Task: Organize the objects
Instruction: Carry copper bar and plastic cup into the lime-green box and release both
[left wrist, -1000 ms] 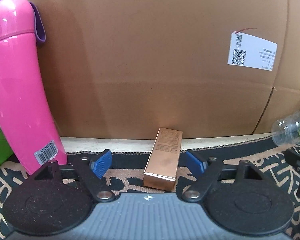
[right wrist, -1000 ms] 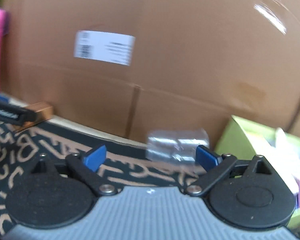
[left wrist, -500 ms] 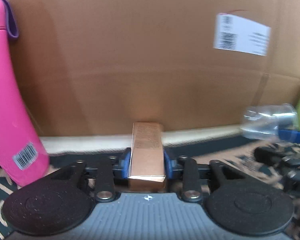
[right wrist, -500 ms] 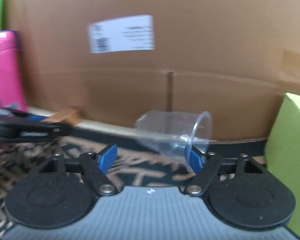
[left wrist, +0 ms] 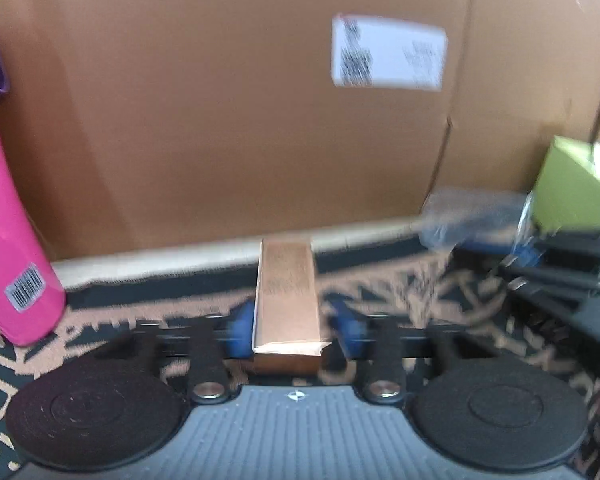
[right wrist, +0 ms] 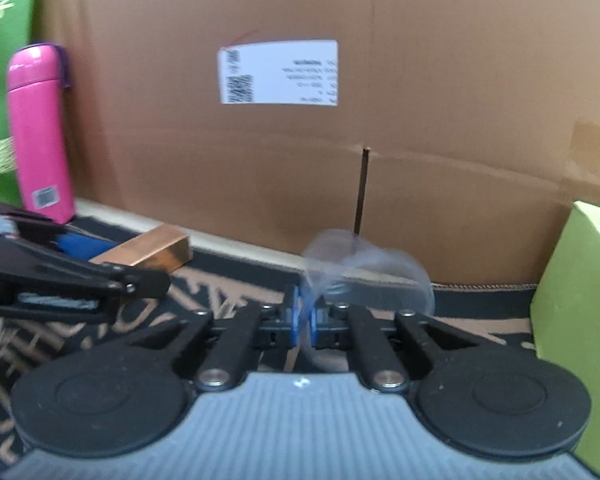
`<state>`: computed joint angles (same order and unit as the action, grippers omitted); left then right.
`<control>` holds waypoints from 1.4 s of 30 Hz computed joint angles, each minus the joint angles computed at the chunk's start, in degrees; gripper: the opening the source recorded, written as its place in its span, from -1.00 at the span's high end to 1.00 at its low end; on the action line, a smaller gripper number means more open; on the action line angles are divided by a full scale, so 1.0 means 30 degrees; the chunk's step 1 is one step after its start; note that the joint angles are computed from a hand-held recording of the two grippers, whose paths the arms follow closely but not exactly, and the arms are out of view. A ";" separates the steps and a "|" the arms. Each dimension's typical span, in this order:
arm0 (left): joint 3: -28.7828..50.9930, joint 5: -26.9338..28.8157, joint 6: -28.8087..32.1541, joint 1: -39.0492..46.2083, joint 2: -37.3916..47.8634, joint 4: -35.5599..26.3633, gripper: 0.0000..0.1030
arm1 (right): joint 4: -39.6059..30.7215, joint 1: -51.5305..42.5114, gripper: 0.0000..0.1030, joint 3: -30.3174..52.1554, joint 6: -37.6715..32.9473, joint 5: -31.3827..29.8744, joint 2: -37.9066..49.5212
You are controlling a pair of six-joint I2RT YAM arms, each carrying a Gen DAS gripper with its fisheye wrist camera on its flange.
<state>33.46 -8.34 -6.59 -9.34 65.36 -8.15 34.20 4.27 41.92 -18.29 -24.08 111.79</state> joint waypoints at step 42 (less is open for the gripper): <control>0.1188 -0.4661 -0.4518 -0.8922 -0.2106 -0.5168 0.36 | -0.1325 -0.5980 0.91 -0.6154 -0.2677 -0.6002 -0.6315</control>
